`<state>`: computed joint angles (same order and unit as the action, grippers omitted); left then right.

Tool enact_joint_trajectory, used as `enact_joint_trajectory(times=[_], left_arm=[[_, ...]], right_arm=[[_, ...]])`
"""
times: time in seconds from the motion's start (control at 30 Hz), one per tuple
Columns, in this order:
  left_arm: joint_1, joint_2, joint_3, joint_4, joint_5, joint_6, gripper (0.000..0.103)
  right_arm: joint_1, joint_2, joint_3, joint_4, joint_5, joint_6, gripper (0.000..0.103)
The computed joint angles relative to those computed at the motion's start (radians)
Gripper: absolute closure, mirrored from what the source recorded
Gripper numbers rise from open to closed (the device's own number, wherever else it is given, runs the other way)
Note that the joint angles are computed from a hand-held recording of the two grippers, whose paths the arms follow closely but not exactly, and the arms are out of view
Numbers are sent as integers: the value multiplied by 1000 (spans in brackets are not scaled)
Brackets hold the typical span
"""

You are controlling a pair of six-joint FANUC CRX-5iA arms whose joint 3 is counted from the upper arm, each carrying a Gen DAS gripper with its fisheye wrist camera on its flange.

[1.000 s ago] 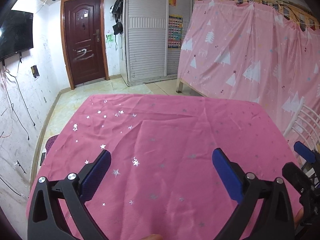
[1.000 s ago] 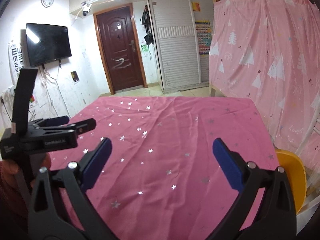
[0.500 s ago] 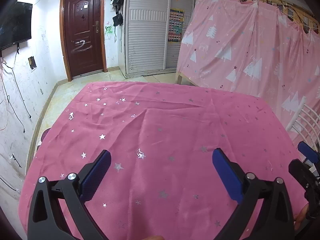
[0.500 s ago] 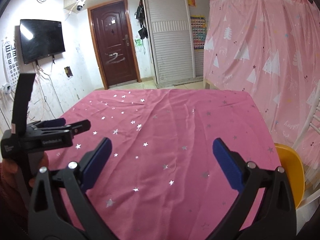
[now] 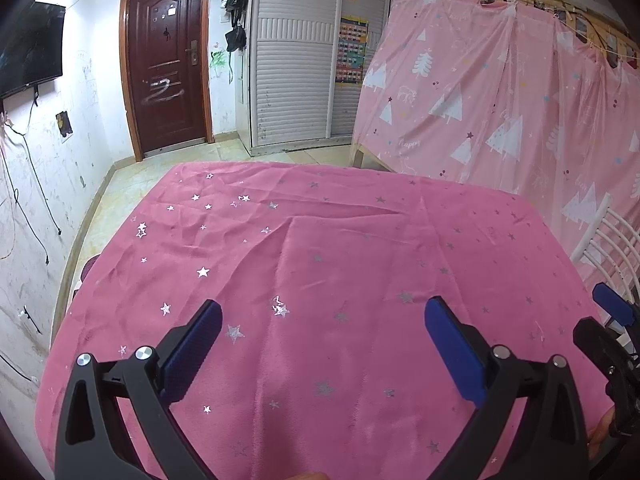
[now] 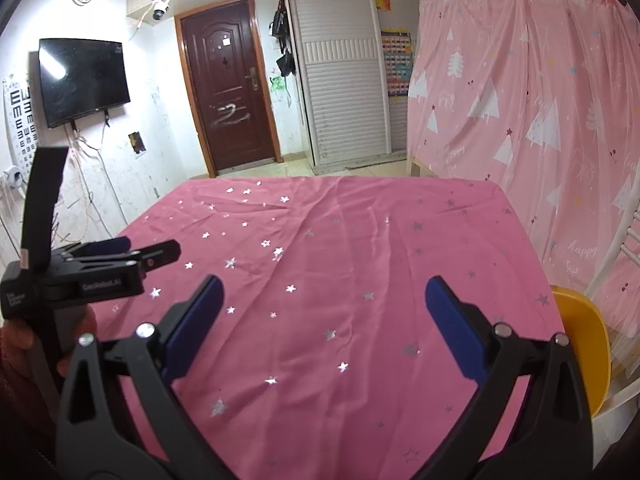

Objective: Collect trash

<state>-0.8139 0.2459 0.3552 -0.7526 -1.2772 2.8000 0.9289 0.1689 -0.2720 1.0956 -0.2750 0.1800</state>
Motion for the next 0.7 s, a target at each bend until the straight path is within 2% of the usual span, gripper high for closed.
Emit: enact_joint_trajectory(times=[0.7], left_arm=[[15, -11, -17, 20, 17, 9, 8]], right_arm=[[8, 3, 8, -27, -7, 29, 6]])
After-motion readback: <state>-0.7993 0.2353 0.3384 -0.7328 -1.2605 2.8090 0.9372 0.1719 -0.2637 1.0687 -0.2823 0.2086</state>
